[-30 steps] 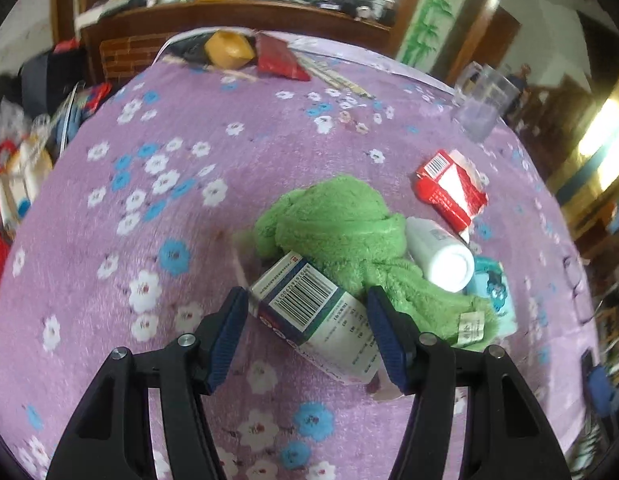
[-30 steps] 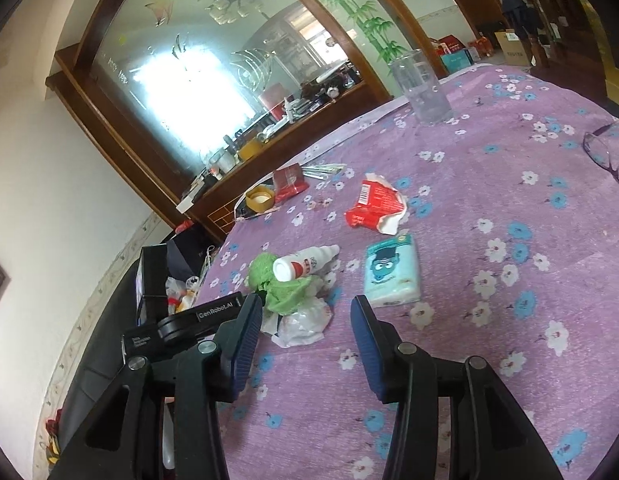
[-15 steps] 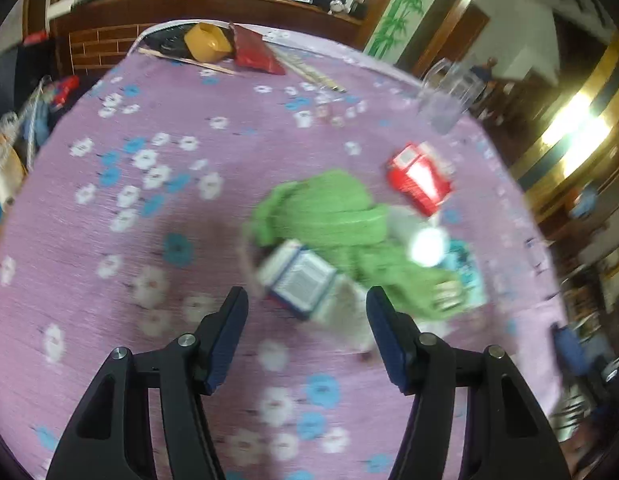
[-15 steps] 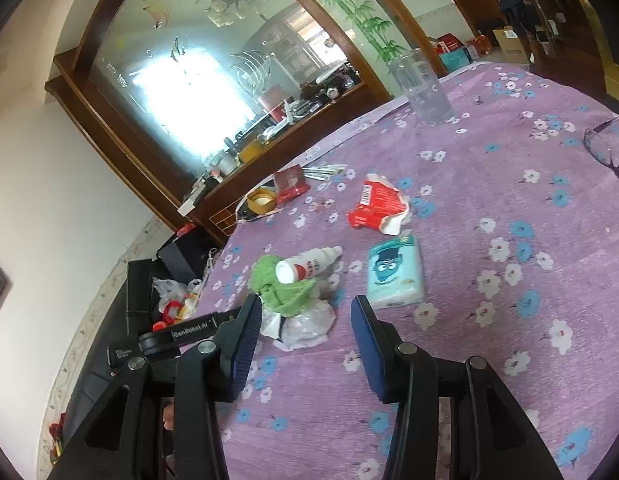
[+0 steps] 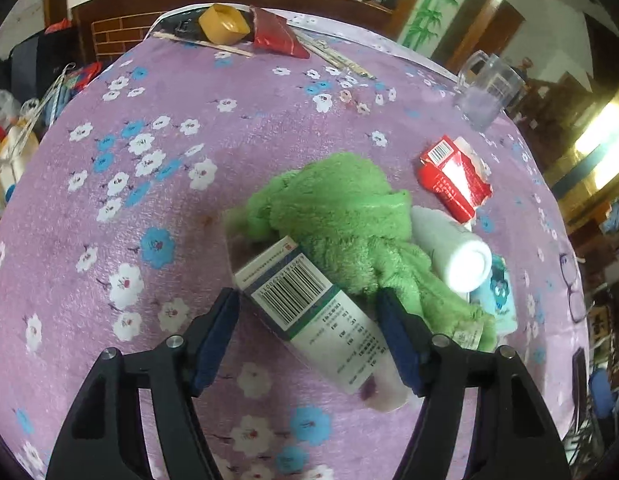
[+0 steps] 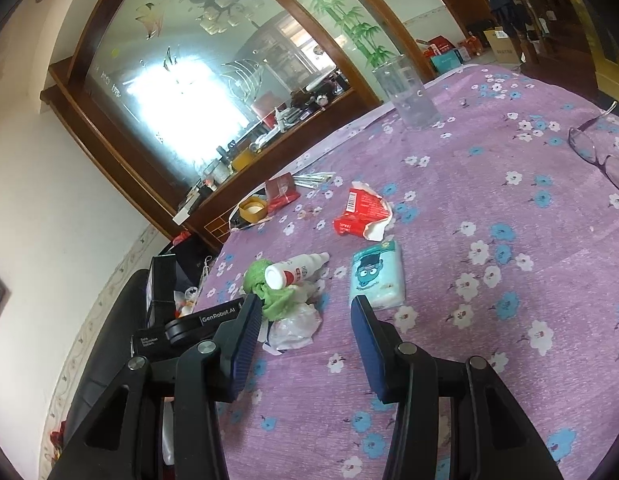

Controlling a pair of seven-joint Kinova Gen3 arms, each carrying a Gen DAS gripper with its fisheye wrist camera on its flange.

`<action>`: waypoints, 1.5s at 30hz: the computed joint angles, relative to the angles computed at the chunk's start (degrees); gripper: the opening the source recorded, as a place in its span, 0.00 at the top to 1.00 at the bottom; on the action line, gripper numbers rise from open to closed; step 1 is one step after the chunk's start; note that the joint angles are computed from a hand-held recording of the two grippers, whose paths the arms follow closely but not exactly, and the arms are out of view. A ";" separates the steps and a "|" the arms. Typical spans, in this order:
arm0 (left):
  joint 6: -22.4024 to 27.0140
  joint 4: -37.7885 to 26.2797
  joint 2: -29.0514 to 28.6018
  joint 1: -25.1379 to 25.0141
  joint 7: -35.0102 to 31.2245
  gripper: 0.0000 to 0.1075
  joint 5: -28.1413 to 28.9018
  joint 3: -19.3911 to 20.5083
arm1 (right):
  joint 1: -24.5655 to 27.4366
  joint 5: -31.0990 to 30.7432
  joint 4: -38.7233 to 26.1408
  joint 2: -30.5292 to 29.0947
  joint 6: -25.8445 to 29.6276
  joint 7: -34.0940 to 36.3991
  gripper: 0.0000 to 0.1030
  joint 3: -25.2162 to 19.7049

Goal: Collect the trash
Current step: 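Grasp the white-and-blue medicine box with the left tool while the right tool approaches the green towel, then grasp and lift the green towel with the right tool while the left tool holds the medicine box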

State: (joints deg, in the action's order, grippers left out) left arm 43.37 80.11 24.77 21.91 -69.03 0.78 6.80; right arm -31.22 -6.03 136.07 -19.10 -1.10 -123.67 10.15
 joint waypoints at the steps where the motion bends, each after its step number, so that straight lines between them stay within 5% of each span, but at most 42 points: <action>1: -0.16 0.55 -0.48 -0.16 -2.30 0.42 0.89 -0.38 | 0.00 0.00 -0.08 -0.03 0.18 -0.03 0.51 0.02; 4: -0.10 3.20 -2.41 -4.21 -9.17 0.44 1.18 3.16 | -0.91 0.04 -0.42 0.12 0.73 0.13 0.51 0.69; 8: -1.23 7.47 -5.52 -6.40 -16.78 0.44 3.52 2.76 | -1.85 -0.22 -1.16 1.14 1.08 0.52 0.50 0.98; 13: -2.62 8.89 -5.28 -3.86 -13.37 0.44 -0.39 -0.19 | -5.83 -1.59 -4.07 4.24 2.07 2.64 0.50 2.98; 16: -6.67 11.08 -5.61 0.22 -9.38 0.50 -5.56 -2.72 | -2.91 -6.49 -7.78 6.64 4.29 9.62 0.50 -1.04; 19: -9.80 13.46 -6.74 -2.46 -10.49 0.68 -3.94 -0.59 | 4.90 -10.61 -12.68 9.16 8.24 16.61 0.50 -8.99; 24: -12.96 16.89 -9.13 -8.75 -15.70 0.69 3.62 1.52 | 8.91 -13.27 -23.75 15.05 19.12 28.26 0.50 -12.95; 28: -15.82 19.73 -11.67 -9.14 -15.44 0.69 4.02 0.24 | 1.92 -14.58 -34.27 23.18 28.27 37.58 0.46 -5.96; 31: -17.49 21.50 -13.36 -9.49 -15.48 0.69 3.55 -0.20 | -4.65 -11.41 -42.24 29.85 34.84 39.39 0.43 0.95; 34: -18.80 22.92 -14.58 -9.57 -14.99 0.69 2.47 -0.77 | -6.82 -5.35 -50.20 36.16 41.31 36.76 0.43 3.23; 39: -19.73 24.12 -15.24 -11.41 -17.35 0.69 3.97 0.07 | -6.19 2.74 -61.21 43.86 51.90 37.61 0.36 1.24; 45: -20.54 24.90 -15.45 -11.64 -18.45 0.69 4.63 0.11 | -8.27 14.08 -64.31 46.59 55.82 33.40 0.39 -0.65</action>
State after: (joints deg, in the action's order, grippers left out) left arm 22.83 105.00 9.32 10.27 -87.48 5.41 6.90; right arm -39.49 8.05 71.75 27.48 54.72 -90.27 9.50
